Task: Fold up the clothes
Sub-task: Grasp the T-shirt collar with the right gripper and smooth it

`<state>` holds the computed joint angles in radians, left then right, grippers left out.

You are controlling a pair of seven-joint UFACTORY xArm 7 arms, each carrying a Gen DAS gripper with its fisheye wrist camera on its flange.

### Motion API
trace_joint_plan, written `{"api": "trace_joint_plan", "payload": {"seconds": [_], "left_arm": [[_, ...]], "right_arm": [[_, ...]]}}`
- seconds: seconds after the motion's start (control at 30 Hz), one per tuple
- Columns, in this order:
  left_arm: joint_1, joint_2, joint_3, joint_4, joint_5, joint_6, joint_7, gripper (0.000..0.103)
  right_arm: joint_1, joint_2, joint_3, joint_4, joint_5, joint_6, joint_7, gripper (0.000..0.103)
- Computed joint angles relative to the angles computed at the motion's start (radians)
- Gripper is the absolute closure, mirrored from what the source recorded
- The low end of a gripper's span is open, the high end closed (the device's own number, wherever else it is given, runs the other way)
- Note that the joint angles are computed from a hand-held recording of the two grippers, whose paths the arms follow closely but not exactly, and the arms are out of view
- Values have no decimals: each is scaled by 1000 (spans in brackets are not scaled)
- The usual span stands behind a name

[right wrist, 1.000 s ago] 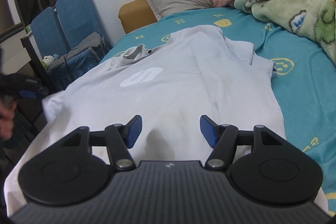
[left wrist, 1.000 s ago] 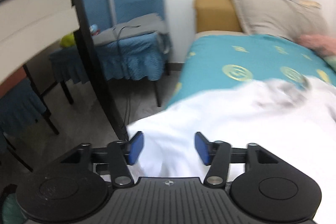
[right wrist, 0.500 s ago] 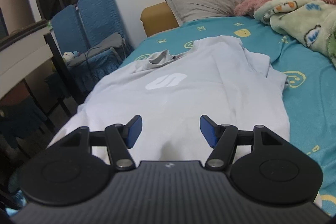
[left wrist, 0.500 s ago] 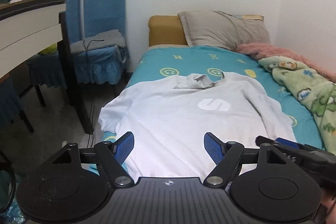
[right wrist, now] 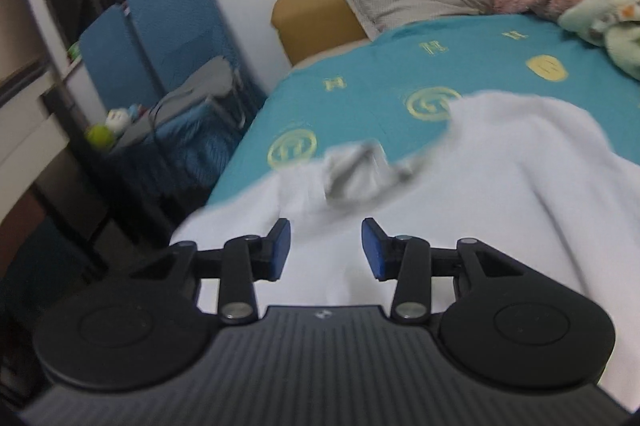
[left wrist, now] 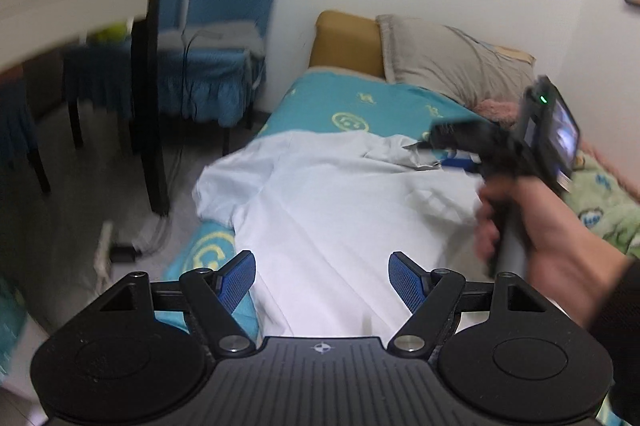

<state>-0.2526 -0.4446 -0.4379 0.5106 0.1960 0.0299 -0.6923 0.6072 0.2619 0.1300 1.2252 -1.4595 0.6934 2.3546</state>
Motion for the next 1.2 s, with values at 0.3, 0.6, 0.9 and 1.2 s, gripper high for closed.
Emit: {"api": "trace_joint_plan", "payload": {"seconds": [0.3,0.6,0.9,1.2], "left_arm": [[-110,111,150,23,-117,-4,22,27],[61,127,-1,32,8,11,-139,28],[136,156,-42,46,131,27,-231,29],[146,89,-45,11,176,17,-249,29]], "right_arm": [[-49,260,-83,278,173,-128,-228,61],[52,500,-176,664,326,96,-653,96],[68,578,-261,772,448,47,-807,88],[206,209,-297,303,279,-8,-480,12]]}}
